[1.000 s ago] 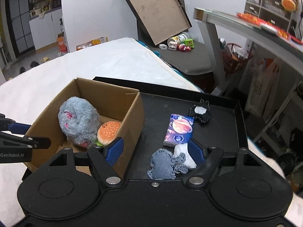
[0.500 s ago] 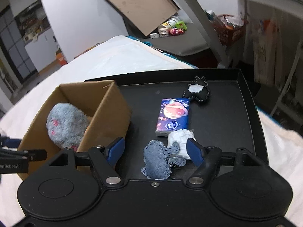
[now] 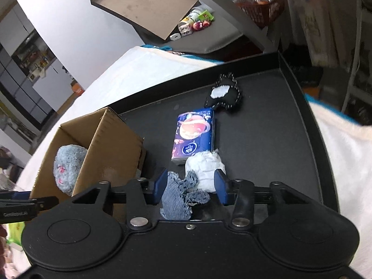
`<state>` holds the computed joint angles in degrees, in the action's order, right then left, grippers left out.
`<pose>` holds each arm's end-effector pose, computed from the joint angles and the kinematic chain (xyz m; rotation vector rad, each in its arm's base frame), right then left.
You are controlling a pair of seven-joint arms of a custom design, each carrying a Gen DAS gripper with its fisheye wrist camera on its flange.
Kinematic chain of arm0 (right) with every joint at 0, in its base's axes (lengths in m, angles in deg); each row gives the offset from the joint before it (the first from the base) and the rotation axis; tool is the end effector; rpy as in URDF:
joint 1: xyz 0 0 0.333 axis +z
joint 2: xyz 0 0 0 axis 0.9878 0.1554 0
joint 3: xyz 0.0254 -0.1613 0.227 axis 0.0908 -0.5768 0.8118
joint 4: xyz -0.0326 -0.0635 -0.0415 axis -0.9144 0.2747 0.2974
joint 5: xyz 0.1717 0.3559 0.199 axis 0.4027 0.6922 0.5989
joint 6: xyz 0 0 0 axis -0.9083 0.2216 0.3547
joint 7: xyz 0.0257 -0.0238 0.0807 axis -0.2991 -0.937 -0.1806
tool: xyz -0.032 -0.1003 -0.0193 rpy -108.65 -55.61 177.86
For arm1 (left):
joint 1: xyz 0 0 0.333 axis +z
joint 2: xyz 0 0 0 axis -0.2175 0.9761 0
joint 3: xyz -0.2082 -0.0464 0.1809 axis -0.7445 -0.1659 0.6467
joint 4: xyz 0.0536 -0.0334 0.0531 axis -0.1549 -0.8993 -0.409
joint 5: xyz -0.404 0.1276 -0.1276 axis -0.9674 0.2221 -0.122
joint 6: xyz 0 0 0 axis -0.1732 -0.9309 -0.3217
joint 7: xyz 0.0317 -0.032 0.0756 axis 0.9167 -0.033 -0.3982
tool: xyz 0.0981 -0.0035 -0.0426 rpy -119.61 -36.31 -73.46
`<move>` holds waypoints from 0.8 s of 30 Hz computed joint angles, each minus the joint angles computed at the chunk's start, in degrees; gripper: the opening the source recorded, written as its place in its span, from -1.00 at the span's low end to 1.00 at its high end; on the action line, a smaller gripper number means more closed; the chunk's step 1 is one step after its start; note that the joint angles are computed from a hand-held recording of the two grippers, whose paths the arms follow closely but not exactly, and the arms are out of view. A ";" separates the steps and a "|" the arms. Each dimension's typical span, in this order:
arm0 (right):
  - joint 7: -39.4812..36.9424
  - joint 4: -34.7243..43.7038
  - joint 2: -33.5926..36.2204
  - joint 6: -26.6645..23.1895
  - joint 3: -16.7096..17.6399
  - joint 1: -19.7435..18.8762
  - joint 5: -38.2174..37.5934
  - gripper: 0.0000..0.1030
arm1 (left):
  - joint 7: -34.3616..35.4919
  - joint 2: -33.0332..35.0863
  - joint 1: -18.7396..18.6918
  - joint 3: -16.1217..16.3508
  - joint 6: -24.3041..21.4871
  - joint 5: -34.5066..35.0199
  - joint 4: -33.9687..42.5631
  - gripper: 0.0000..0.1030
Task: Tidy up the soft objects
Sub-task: 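Move the right tool to the grey knitted plush and grasp it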
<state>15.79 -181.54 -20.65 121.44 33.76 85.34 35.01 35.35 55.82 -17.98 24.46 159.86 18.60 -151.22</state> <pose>0.7121 0.0751 0.4435 -1.6415 1.6770 -0.1730 0.6621 -0.1412 0.5122 -1.8798 1.8362 -0.2714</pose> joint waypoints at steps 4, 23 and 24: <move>-1.65 0.70 0.57 -1.95 0.59 -1.32 3.83 -0.26 | -1.38 0.63 -0.45 -0.05 -1.69 1.20 1.19 0.08; -1.98 -2.31 -1.73 -8.63 -0.65 -1.19 7.18 -0.29 | -3.45 0.37 -1.49 -0.34 -4.55 3.85 1.85 0.08; -1.59 -2.23 -1.60 -8.53 -0.70 -1.16 7.08 -0.29 | -3.40 0.33 -1.48 -0.34 -4.57 3.82 1.79 0.08</move>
